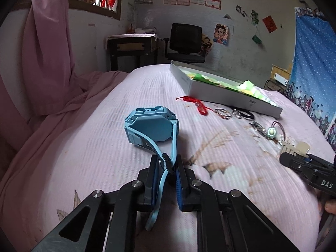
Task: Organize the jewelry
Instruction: 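Carry the watch with the left tool into the white box while the right tool carries the clip there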
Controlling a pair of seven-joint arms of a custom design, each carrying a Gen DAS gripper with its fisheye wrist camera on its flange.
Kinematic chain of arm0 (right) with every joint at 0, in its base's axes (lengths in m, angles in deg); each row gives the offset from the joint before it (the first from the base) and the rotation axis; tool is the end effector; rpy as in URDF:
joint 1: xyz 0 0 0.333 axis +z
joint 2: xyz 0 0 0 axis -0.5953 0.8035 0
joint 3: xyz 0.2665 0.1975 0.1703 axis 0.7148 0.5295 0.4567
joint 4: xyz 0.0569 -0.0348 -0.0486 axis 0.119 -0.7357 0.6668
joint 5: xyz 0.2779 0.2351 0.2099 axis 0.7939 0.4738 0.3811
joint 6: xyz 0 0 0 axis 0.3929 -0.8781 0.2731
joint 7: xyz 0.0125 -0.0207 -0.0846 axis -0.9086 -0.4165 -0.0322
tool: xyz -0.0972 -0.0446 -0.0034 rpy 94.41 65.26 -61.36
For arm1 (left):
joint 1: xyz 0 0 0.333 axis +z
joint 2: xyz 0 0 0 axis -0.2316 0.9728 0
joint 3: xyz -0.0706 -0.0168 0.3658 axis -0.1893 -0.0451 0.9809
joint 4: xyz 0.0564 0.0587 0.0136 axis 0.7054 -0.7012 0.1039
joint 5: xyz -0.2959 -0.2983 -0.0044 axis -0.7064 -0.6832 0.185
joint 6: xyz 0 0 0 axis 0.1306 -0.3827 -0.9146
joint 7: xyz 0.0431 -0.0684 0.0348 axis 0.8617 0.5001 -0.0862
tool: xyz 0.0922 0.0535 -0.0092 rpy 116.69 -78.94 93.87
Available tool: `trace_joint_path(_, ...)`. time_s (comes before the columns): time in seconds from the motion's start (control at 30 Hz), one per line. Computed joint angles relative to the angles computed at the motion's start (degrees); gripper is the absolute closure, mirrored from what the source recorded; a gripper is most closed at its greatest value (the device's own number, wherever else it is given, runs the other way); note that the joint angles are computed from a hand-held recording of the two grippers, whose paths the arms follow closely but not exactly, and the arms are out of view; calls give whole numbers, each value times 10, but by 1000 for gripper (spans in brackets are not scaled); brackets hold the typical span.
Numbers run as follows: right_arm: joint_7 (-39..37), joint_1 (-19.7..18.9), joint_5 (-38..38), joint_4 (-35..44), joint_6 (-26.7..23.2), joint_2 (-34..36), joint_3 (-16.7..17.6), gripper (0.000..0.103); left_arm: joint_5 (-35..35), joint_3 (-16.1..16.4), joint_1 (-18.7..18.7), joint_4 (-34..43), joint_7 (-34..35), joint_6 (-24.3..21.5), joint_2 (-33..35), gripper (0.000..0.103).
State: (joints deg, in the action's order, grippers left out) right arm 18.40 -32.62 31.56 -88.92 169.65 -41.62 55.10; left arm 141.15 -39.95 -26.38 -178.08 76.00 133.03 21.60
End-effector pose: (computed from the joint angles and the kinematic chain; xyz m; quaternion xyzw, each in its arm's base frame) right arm 0.7345 0.1073 0.4824 -0.7631 0.4654 -0.0894 0.4394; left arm 0.6259 -0.2477 0.5012 -0.7364 0.5091 -0.2839 0.3435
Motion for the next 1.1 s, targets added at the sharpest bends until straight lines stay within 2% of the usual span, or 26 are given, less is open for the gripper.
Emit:
trace_joint_path(0.3, -69, -5, 59, -20, 24, -18, 11, 52, 44, -3, -6, -12, -51, 25, -11, 92)
trace_joint_path(0.37, -92, -6, 79, -25, 26, -25, 12, 52, 92, -2, -10, -16, -90, 45, -16, 92)
trace_joint_path(0.53, -118, -5, 111, -30, 18, -36, 7, 52, 156, -12, -21, -10, -124, 34, -20, 92)
trace_joint_path(0.73, -128, -5, 133, -20, 9, -37, 0, 52, 180, -10, -12, 16, -156, 75, -13, 92)
trace_joint_path(0.83, -119, -1, 118, 11, 4, -23, -2, 52, 172, -5, -8, 54, -126, 88, 3, 92)
trace_joint_path(0.93, -101, 1, 92, 72, 4, 10, 0, 52, 124, 2, -4, 116, -46, 99, 39, 92)
trace_joint_path(1.1, 5, 6, 16, 235, 1, 111, 4, 52, -10, 8, 6, 234, 110, 107, 121, 92)
